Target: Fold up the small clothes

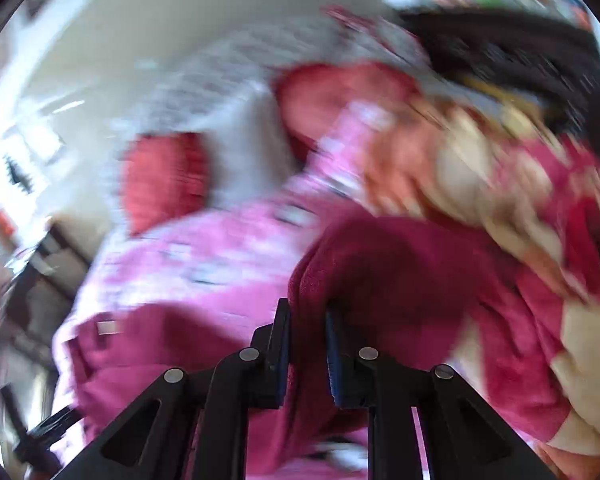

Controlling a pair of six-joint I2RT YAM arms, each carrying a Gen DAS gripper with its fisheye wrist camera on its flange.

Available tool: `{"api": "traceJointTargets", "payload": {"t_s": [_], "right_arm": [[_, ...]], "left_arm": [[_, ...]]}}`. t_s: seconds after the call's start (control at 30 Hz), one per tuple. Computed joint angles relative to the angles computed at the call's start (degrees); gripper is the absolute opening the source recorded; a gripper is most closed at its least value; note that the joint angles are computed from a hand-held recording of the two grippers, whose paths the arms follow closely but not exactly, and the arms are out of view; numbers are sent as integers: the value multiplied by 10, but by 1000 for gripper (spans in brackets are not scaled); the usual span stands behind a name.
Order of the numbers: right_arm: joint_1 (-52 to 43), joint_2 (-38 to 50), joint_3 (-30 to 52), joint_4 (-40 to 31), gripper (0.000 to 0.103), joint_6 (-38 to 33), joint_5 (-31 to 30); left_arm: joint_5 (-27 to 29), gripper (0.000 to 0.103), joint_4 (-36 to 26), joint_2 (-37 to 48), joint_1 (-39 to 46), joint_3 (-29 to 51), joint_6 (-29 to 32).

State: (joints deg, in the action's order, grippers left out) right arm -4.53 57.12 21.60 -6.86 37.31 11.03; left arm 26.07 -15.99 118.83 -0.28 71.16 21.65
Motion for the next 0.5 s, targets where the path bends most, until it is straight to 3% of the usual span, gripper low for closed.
{"api": "traceJointTargets", "payload": {"t_s": [0.17,0.3,0.4,0.5], "right_arm": [[192,52,126,21,15,-43,39],[279,223,220,90,18,-104,-24],[314,357,293,43,19,-106,-34],[336,424,318,13,19,-92,-8]], "left_arm": [[49,76,-14,-3,39,27,-33],[77,77,-23,13,68,58,-65],[83,76,-46,27,79,80,-60],[76,76,-52,36,79,89,-42]]}}
